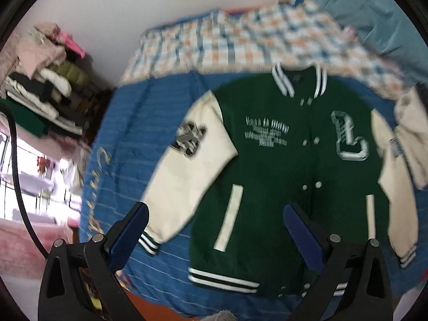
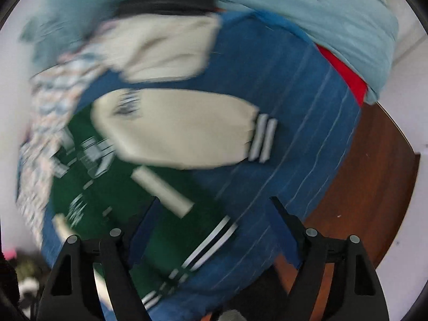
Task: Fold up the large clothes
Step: 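Grasp the striped cuff of the cream sleeve with the right gripper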
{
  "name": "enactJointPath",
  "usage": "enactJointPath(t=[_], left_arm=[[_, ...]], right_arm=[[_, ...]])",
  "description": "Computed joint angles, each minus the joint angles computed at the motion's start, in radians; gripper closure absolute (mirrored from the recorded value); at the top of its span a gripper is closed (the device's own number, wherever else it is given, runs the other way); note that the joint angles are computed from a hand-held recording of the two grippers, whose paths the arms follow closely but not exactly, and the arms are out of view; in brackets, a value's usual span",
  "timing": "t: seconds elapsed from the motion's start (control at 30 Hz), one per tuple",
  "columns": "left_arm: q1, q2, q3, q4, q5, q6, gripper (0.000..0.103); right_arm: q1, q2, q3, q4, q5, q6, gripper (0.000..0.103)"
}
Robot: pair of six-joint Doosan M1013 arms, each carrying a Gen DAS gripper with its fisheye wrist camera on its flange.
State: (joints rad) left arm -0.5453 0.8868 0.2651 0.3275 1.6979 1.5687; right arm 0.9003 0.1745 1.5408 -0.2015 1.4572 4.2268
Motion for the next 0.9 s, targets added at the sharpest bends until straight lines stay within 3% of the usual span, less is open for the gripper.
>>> enactJointPath(t=[0.1,0.2,0.3,0.4,0.47,0.53,0.57,0.6,0.77,0.9], left_arm=[[-0.010,0.043,0.020,0.046,0.028,-0.027,0.000],[-0.014,0.061,0.083,0.082,0.008,-0.065,0.000],[-0.014,0.085,0.115,0.112,0.007,-0.092,0.000],[-0.009,0.101,0.133,0.125,-0.008,-0.120,0.000],[-0.006,0.099,0.159,0.131,-0.036,-0.125,0.000],[0.000,0.084,0.198,0.129,-0.080,-0.127,0.000],[0.001,0.076,0.215,0.125,-0.102,-0.131,0.000],[0.004,0.070,0.227,0.120,-0.120,-0.131,0.000],[0.033,0.028,0.283,0.098,-0.196,-0.131,0.000],[0.081,0.006,0.279,0.086,-0.200,-0.170,0.000]], right_arm=[[-0.008,-0.058,0.187,0.022,-0.134,0.096,0.016],[-0.030,-0.087,0.342,0.036,-0.281,0.151,0.015],[-0.045,-0.090,0.448,0.003,-0.414,0.214,0.015],[-0.094,-0.075,0.509,0.059,-0.524,0.116,0.012],[-0.133,-0.054,0.488,0.123,-0.475,0.010,0.018],[-0.158,-0.036,0.455,0.143,-0.410,-0.074,0.046],[-0.160,-0.034,0.440,0.119,-0.392,-0.081,0.077],[-0.160,-0.038,0.433,0.095,-0.397,-0.069,0.083],[-0.168,-0.035,0.296,-0.030,-0.222,-0.093,0.087],[-0.187,-0.001,0.115,-0.190,-0.075,-0.234,0.088]])
